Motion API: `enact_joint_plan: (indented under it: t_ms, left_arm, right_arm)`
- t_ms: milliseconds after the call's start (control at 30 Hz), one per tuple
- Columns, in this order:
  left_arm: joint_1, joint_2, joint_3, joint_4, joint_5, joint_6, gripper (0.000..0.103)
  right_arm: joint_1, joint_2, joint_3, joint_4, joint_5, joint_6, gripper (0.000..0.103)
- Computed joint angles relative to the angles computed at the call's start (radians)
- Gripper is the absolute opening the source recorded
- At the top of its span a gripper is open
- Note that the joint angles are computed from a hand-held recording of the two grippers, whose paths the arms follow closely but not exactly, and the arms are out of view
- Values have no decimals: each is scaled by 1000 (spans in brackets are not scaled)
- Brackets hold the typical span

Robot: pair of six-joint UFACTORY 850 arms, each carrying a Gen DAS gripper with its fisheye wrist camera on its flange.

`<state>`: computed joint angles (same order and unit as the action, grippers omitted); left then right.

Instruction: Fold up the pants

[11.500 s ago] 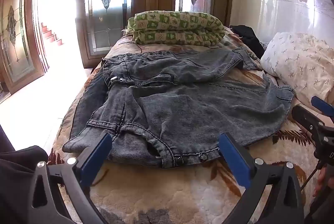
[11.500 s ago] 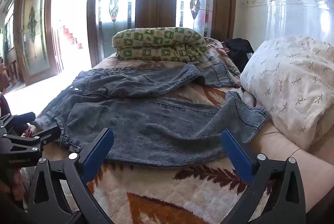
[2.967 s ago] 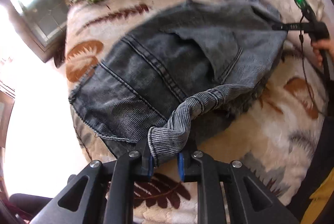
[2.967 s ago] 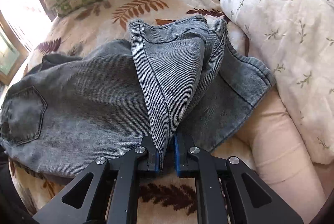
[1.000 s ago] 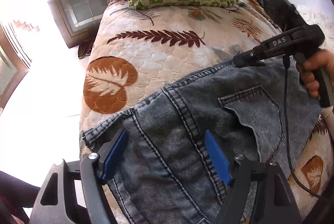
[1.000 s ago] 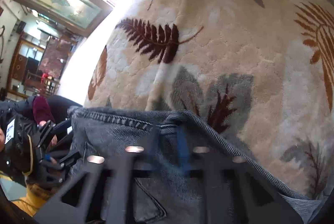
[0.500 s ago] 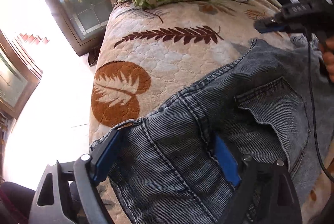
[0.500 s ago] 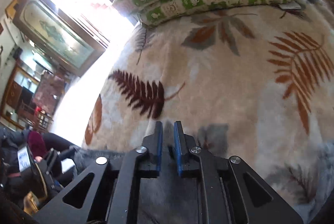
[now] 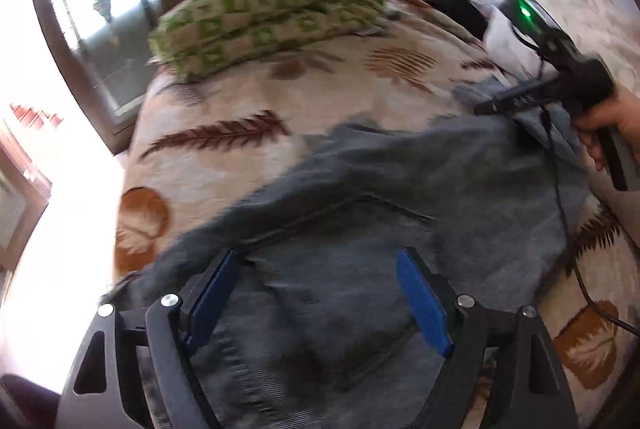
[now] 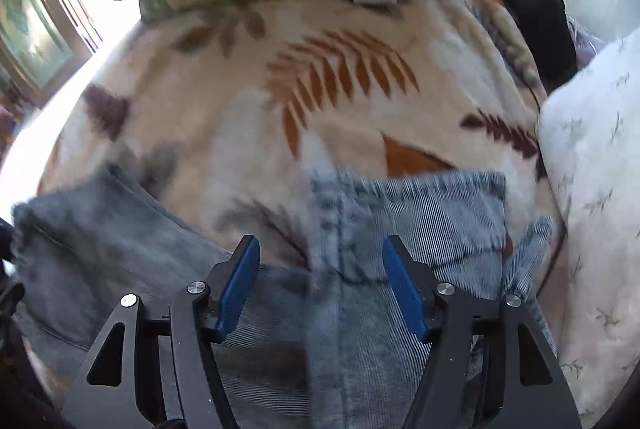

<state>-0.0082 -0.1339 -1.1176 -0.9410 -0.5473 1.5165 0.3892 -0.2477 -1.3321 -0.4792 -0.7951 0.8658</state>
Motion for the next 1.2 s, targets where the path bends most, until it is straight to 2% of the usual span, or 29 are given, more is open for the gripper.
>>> enact_joint_plan:
  t_ms: [33, 133, 167, 300, 433, 567, 733, 800, 867, 900, 933, 1000, 1067, 1100, 1133, 1167, 1200]
  left_arm:
    - [-19, 6, 10, 19, 3, -7, 80]
    - [-64, 27, 43, 64, 11, -15, 79]
    - [-73, 31, 51, 75, 16, -17, 79]
    - [-105, 42, 75, 123, 30, -38, 79]
    - [-127, 42, 95, 184, 54, -81, 79]
    - [-138, 57, 127, 194, 98, -67, 79]
    - [-128, 56, 120, 242, 61, -113, 77]
    - [-123, 65, 124, 258, 52, -118, 77]
    - [-120, 75, 123, 262, 42, -128, 76]
    - [-115, 82, 123, 241, 30, -120, 76]
    - [-113, 87, 121, 215, 20, -105, 76]
    - [-120, 93, 116, 178, 1, -91, 76]
    - [-147, 96, 118, 191, 14, -107, 76]
    - [-162, 95, 121, 207, 26, -117, 76]
    - [-178, 93, 126, 229, 36, -133, 76]
    - [-192, 87, 132, 261, 44, -160, 76]
    - [-203, 78, 136, 299, 53, -197, 76]
  right_arm:
    - [5, 13, 17, -36, -3, 41, 10]
    - [24, 117, 99, -205, 2, 264, 11]
    - [31, 155, 120, -248, -26, 313, 11]
    - [53, 264, 169, -265, -214, 310, 11]
    - [67, 343, 239, -230, -308, 289, 12]
    - [51, 384, 311, -147, -286, 302, 12]
    - [42, 364, 311, -101, -310, 277, 16]
    - [58, 376, 311, -128, -321, 314, 26]
    - [91, 397, 315, -180, -327, 377, 29]
    - [121, 410, 316, -224, -328, 424, 35]
    - [142, 421, 319, -256, -316, 456, 40]
    - [171, 442, 336, -300, -240, 505, 56]
    - [169, 435, 345, -272, -115, 499, 57]
    - [150, 419, 352, -209, -21, 457, 56]
    - [137, 408, 358, -164, 33, 427, 53]
    - [125, 391, 366, -108, 79, 387, 46]
    - [118, 375, 369, -67, 91, 355, 42]
